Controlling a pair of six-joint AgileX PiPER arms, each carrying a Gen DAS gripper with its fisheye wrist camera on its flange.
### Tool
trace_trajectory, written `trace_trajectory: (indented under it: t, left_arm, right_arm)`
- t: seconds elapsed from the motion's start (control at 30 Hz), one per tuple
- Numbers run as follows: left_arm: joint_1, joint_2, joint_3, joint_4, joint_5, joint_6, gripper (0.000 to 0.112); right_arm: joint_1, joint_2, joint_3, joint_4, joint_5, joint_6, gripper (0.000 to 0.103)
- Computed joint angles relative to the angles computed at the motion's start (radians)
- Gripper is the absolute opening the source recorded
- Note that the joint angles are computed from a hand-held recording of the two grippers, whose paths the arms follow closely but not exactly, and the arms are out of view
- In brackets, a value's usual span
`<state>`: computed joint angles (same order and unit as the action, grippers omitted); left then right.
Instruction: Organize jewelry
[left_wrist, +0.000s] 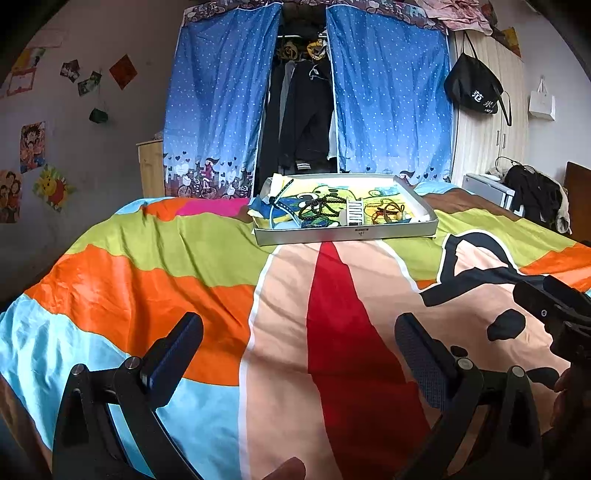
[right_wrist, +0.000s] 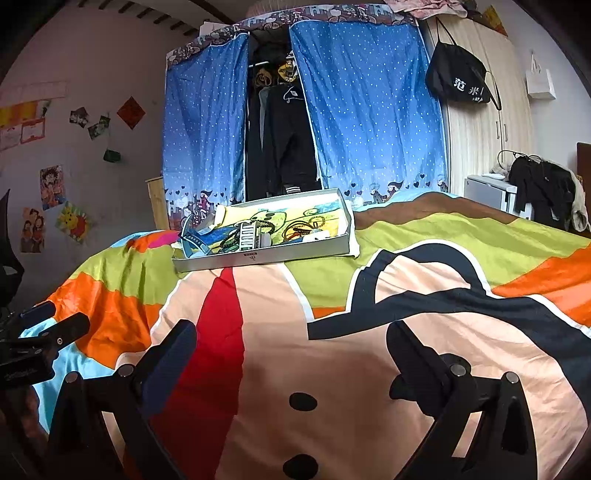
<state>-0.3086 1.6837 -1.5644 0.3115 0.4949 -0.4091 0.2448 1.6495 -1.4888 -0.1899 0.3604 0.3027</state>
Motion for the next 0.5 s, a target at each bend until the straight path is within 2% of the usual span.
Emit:
trace_trajectory:
  t: [0.5]
  left_arm:
    - [-0.006,-0.007,0.008,0.010,0.003,-0.010,0.102]
  right_arm:
    - [-0.001,0.002,0.001,0.022,0.003,-0.024,0.103]
